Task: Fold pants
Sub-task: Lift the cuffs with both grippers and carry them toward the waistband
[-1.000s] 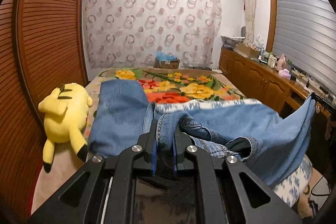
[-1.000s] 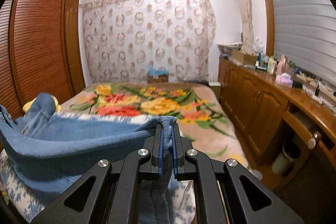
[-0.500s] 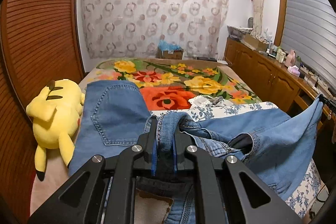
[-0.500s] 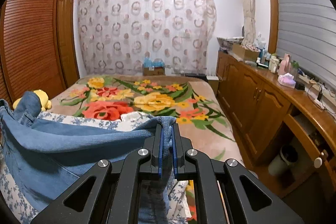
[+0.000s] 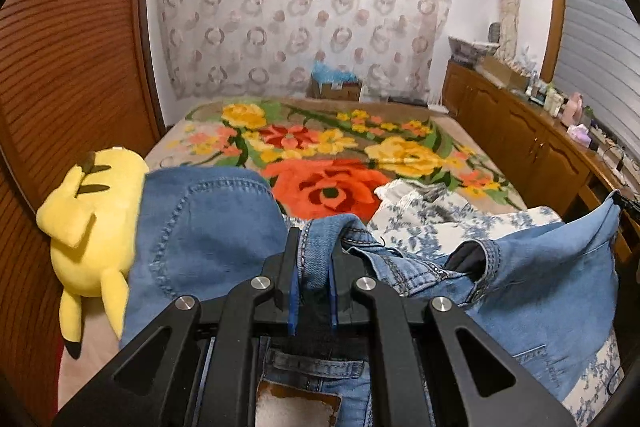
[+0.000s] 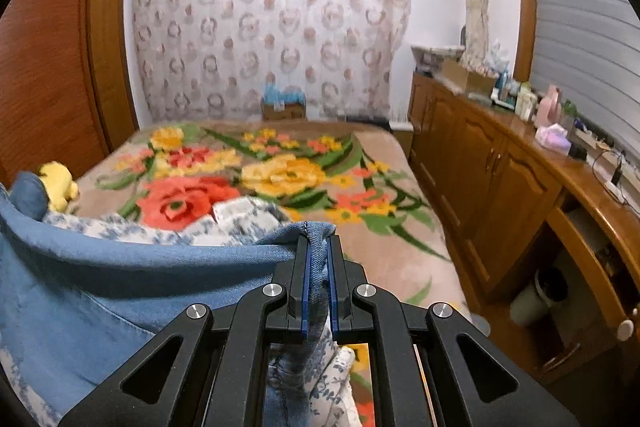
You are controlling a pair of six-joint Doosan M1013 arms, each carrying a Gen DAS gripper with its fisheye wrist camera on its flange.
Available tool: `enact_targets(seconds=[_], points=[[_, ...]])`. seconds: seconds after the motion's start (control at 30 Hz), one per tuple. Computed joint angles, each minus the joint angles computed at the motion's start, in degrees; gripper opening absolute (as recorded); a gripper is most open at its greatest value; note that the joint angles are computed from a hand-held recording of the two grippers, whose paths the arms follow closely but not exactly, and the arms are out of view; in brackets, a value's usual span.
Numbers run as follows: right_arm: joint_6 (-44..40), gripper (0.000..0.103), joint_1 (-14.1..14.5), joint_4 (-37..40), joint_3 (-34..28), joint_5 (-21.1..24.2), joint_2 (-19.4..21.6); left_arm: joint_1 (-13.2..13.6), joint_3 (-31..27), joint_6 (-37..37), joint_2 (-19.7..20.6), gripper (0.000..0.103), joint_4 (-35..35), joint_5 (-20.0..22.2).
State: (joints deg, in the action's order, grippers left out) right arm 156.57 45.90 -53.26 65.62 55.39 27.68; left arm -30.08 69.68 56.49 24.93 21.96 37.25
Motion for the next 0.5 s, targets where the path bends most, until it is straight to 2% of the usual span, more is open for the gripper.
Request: enact_targets(seconds=[0.2, 0.27, 0.37, 0.4, 0.43, 0.47, 0.5], points=[[-5.59, 0.007, -1.17, 5.16, -5.79, 3.33, 3.74, -0.17, -2.20, 2.03, 2.14, 0.013, -0.91, 4.39], [-7.58, 0.007, -1.41, 7.14, -7.57, 4.21, 4.51, -0.38, -2.57, 2.14, 2.40, 0.019, -0.48, 5.42], [-9.51, 0.015, -1.45, 9.08, -9.45, 5.33, 5.16, -0.72, -2.16, 1.12, 1.98, 0.039, 1.29, 6.00], [-9.81, 0.020, -1.34, 9.08, -9.89, 5.77, 5.30, -0.79, -1.85, 0.51, 1.70, 0.050, 1.86, 6.01], [-10.09, 0.024, -1.27, 8.92, -10.35, 6.22, 5.37, -0.81, -1.74, 0.13, 1.54, 0.057, 2.10, 6.24], [-10.10, 0.035, -1.12, 8.62, -10.66, 6.61, 5.43, -0.77, -1.59, 0.37, 1.35, 0.062, 1.64, 6.17], [-9.95, 0.045, -1.04, 8.35, -10.77, 6.61, 5.43, -0.67, -1.16, 1.00, 0.97, 0.074, 0.61, 5.49]])
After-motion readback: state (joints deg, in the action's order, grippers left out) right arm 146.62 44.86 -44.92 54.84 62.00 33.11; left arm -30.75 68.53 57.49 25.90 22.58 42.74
